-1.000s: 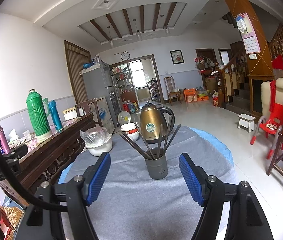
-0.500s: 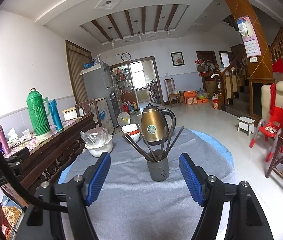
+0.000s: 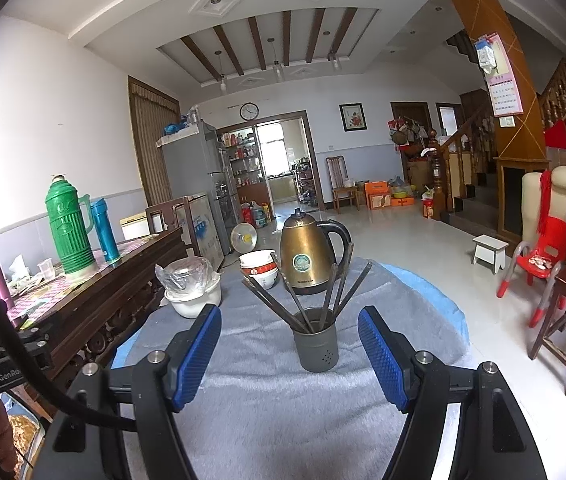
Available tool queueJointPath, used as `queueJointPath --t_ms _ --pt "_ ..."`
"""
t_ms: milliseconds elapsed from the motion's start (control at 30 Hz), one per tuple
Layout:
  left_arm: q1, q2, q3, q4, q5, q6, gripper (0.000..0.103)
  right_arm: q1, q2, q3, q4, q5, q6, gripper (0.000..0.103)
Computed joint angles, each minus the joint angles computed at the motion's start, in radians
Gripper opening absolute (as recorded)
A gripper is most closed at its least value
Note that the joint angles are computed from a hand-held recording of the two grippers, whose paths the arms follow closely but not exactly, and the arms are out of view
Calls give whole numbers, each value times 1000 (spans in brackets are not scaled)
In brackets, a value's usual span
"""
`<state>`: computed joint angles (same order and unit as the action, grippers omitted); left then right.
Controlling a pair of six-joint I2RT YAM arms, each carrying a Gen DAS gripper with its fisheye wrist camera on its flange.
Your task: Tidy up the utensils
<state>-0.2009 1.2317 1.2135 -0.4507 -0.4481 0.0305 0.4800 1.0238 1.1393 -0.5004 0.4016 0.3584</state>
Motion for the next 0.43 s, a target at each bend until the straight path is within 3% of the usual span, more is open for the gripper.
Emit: queueJointPath --t_ms 200,433 --pt "34 114 30 18 64 -27 100 -66 54 -8 33 -49 -4 75" --pt "111 457 154 -6 229 -91 100 -266 230 -90 117 -199 -55 75"
